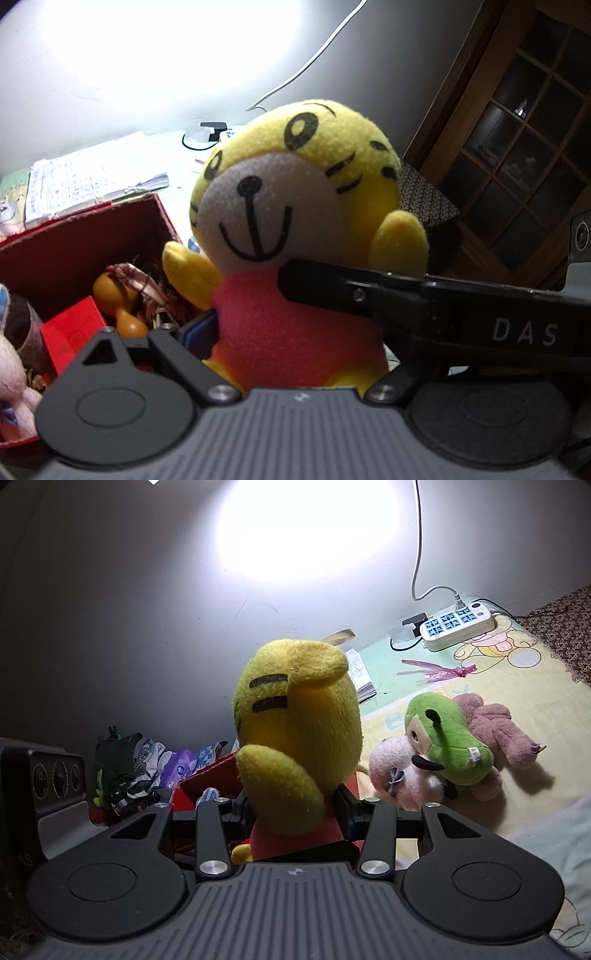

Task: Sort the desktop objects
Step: 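Carry the tiger plush with the right gripper over the red box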

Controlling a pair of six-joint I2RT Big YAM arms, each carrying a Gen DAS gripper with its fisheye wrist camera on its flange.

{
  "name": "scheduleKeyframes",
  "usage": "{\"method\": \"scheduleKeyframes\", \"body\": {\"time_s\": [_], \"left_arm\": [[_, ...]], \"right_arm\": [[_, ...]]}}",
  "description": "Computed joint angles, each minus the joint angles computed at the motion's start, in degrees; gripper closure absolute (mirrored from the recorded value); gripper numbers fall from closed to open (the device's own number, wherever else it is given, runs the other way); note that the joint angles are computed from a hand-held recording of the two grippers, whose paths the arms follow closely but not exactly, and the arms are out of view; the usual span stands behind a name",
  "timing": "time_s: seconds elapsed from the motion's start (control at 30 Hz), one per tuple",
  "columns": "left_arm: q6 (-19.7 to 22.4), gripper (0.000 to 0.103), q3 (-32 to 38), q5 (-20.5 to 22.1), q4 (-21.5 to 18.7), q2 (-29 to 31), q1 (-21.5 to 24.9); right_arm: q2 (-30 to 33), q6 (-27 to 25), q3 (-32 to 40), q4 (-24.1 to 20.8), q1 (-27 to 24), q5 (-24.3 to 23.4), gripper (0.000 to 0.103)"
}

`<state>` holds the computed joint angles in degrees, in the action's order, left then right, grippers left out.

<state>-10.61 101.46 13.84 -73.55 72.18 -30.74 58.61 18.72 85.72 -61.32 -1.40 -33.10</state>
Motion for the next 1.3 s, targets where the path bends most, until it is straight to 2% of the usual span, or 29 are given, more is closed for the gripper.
{"method": "scheduleKeyframes", "body": {"time_s": [0.2,0.37,0.57,0.83,0.97,1.3], "left_arm": [[2.0,0.012,-0.7,2.4,0.5,-1.1,4.1],[2.4,0.012,-1.0,2.6,0.5,-0.9,6.8],[1.4,0.012,-2.8,4.3,1.6,0.0,9.6],[-0.6,0.012,-2.5,5.7,0.6,2.7,11.4],[-2.5,0.013,-3.5,4.6,0.8,3.6,11.0],[-4.5,0.01,-5.4,6.1,1.3,5.2,12.0]], "right_arm": [[0.7,1.6,1.7,1.9,6.5,7.1,0.057],[2.3,3.2,2.5,3.2,9.9,9.3,0.057],[5.5,1.8,4.0,2.9,12.1,10.3,0.057],[9.4,-0.7,5.8,0.4,12.4,9.9,0.057],[11.4,-2.8,7.1,-1.6,12.8,10.3,0.057],[15.3,-5.2,10.5,-7.7,13.6,10.9,0.057]]}}
